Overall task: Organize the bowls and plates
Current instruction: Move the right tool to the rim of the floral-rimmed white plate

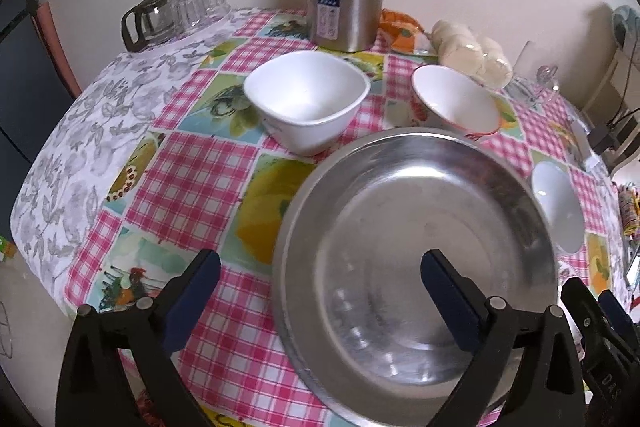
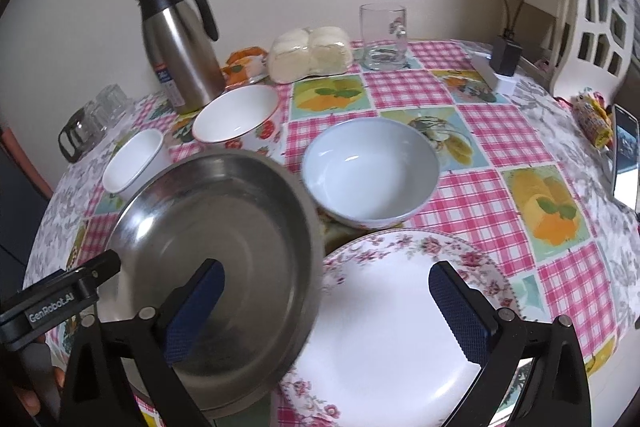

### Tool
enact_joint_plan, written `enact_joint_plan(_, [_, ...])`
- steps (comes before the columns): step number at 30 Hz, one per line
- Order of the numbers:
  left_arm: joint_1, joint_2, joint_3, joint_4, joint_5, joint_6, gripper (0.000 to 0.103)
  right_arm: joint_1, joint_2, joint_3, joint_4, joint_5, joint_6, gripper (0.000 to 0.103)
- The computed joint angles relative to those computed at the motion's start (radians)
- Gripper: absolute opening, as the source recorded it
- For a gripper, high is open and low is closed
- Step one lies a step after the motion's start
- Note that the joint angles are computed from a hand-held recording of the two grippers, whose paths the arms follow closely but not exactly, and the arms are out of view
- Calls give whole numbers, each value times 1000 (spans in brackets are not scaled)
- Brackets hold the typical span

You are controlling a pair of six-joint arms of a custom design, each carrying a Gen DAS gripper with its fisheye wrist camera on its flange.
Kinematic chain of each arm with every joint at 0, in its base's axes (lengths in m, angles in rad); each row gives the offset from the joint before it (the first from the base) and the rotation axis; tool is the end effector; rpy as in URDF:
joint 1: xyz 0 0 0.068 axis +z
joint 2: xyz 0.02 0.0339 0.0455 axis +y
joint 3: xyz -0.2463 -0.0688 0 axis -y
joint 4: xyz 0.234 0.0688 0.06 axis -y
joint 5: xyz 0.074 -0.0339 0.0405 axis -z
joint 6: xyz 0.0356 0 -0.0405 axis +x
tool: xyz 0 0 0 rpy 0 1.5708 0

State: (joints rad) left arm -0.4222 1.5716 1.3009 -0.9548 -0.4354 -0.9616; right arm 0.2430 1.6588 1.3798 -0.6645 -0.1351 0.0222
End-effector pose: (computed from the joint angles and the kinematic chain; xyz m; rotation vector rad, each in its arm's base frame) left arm 0.2777 -0.1083 0.2550 -0.7891 2.4782 0.1535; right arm 0.3359 0.0882 0.2636 -0.3331 2.5020 0.2774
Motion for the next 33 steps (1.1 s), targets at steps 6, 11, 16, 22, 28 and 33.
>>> enact_joint_plan(6, [-72,31,43,47,-54,41,100,-74,-4,5,-7,-33,-7,103])
enact_joint_plan(11, [-130,82,92,114,-71,115,100,-162,8,25,-26,-69,5,103])
enact_joint_plan(16, [-182,139,142,157,-82,158,100,-280,42,63,-53,-107,19,103])
enact_joint_plan(22, [-230,206,200,206,-40,212,100,-366,144,130,-127,-86,-9,103])
enact_joint_plan(28, [-234,275,275,157,57,199,100,-405,219,155,-188,-105,-17,102])
enact_joint_plan(33, [-229,249,252,161,91,181,100,-381,243,156,-210,-64,-24,72])
